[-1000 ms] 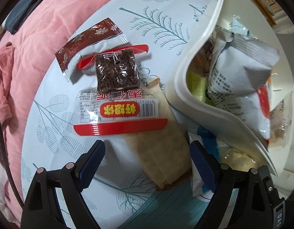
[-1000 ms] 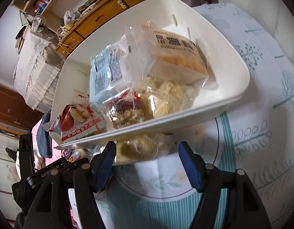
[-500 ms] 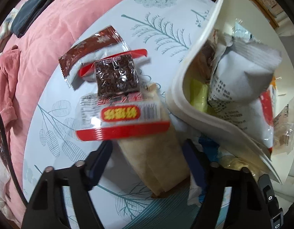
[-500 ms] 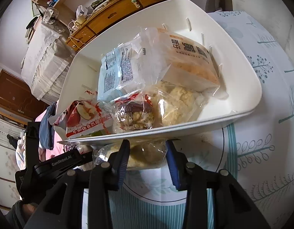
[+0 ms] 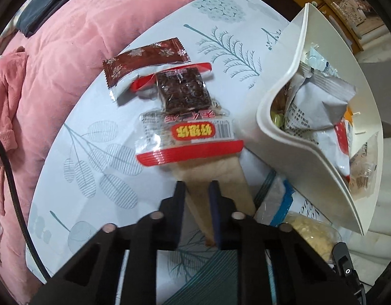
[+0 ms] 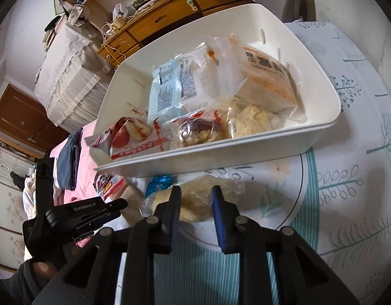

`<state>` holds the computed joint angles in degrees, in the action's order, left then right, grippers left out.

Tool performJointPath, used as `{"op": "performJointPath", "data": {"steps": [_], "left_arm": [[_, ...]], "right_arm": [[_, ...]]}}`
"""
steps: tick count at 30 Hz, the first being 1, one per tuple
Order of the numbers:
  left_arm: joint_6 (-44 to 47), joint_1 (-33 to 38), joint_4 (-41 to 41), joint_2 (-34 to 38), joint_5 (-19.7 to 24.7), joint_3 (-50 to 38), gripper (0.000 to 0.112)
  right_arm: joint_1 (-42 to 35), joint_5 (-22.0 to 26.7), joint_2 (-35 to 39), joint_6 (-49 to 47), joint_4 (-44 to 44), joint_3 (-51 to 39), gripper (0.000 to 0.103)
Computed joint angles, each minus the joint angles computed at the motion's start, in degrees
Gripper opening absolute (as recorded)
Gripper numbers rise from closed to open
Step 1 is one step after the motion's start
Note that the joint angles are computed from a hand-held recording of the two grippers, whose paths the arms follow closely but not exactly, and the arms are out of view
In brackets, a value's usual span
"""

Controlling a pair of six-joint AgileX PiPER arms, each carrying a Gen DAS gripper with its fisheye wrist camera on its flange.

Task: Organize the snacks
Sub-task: 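Grasp the tan paper bag with left tool while right tool grasps the clear bread-roll bag, then lift the tan paper bag with left tool while right tool lifts the bread-roll bag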

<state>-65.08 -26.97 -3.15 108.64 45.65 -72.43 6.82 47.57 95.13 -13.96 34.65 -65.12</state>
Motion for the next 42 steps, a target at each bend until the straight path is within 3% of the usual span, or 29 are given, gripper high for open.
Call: {"op": "performJointPath", "data": {"steps": [4,9,12,13,14,18,23,29,34,39,42], "left_arm": [[3.27,0.48,-3.13,-1.15,-1.50,2.10,0.013],[5.99,0.69,-6.04,-2.77,-3.86,5.27,0.026],[3.21,-0.21,-4.13,-2.05,-2.21,3.51,0.044],[3.02,-0.08,-4.15,-1.39,-1.44,2.67,0.055],[3.02,0.17,-4.31,-0.61,-0.76,1.65,0.058],[2.22,0.45,-3.84,2.07,1.02,-1.47,0.061],[-0.97,-0.97,-0.70,5.20,4.03,-6.24,0.074],[-3.63,-3.12,2.41,10.79,11.23,-15.16,0.084],[-3.24,-5.27,5.38,16.24,20.36,-24.31,0.088],[-4.89,-5.87,5.80,15.71,19.81,-23.62,0.086],[-5.84,-6.43,6.95,13.37,18.62,-20.46,0.069]], "right_arm": [[0.37,-0.20,-3.36,0.98,-0.36,2.44,0.022],[-0.03,0.49,-7.99,1.83,-1.87,4.43,0.021],[-0.43,1.31,-10.01,1.91,-3.13,4.78,0.021],[-0.57,1.61,-10.52,1.83,-3.43,4.81,0.021],[-0.67,1.88,-11.01,1.78,-3.90,4.79,0.021],[-1.41,3.25,-12.13,0.53,-4.92,4.36,0.021],[-2.60,4.65,-12.28,-2.16,-4.83,3.47,0.021],[-4.39,5.91,-11.41,-5.88,-3.92,2.37,0.021],[-6.18,6.80,-10.86,-9.17,-2.89,1.46,0.021],[-8.32,7.87,-10.88,-11.89,-2.17,0.35,0.021],[-10.22,8.86,-10.71,-13.67,-0.67,-0.75,0.021]]}}
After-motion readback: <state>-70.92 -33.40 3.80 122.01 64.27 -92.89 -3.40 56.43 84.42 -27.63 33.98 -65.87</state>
